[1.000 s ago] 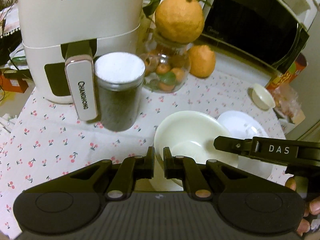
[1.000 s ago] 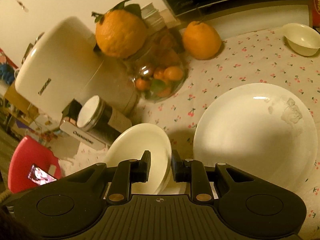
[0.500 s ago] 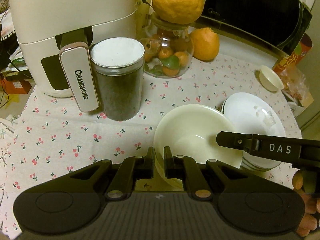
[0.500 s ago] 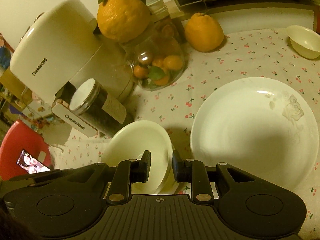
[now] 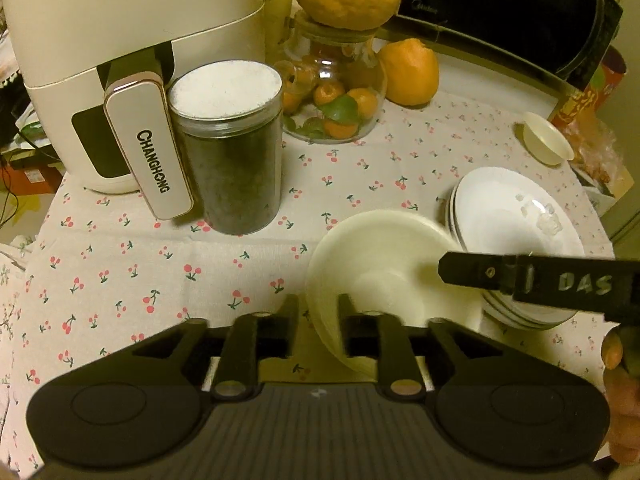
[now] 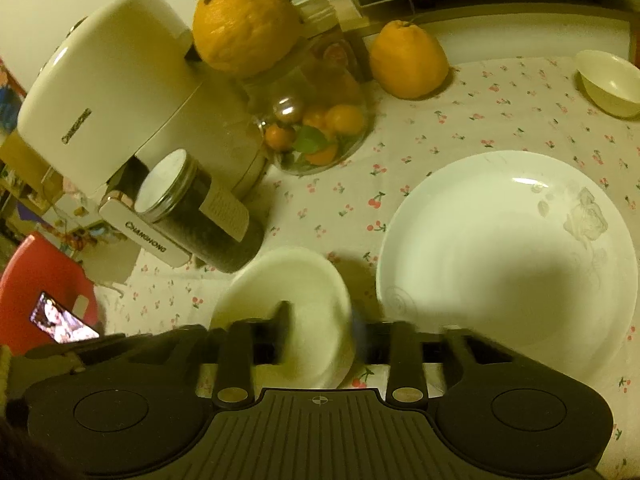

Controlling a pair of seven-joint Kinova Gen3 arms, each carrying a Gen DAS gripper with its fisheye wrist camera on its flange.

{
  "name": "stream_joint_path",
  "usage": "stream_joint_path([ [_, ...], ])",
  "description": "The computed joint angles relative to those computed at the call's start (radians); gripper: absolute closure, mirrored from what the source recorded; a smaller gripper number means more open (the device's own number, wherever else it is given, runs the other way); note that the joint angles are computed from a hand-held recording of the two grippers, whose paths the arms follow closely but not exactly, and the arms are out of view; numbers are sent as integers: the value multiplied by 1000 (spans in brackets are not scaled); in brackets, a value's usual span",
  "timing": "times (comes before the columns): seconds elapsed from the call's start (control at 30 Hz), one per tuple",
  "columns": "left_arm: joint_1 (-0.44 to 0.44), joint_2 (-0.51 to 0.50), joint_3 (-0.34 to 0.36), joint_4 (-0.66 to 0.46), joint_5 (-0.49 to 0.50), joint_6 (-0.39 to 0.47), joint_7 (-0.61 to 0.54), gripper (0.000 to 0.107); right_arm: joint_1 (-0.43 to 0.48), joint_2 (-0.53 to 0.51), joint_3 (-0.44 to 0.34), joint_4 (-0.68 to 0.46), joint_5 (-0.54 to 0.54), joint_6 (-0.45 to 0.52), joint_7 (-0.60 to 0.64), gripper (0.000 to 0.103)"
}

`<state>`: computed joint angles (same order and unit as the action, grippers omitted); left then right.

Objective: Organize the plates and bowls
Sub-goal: 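Open the left gripper and pull back from the bowls, then move the left gripper toward the small white bowl by the microwave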

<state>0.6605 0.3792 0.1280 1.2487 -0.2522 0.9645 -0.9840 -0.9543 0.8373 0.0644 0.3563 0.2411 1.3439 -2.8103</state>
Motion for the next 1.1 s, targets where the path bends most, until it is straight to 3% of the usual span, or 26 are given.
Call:
stream_joint_path([
  [0.03, -2, 0, 1, 0, 4, 0, -1, 82, 0, -15, 1, 33, 1, -22, -16, 49],
  [0.2, -5, -4, 0, 5, 10, -6, 6, 75, -1, -58, -1, 112, 18, -78, -40, 50],
  [0.4, -8, -10, 1, 9, 19, -27, 25, 58, 3, -94, -10, 176, 32, -113, -61, 47],
  [0.57, 5, -5, -1, -2, 8, -40, 48, 46, 3, -146, -7, 262, 59, -156, -98, 38],
  [0.73, 25, 12, -3, -27, -5, -47, 63, 39, 9, -202, -8, 353, 93, -185, -151, 32],
  [1.1, 81, 69, -11, -117, -16, -53, 75, 28, 24, -346, -34, 601, 195, -228, -264, 31],
])
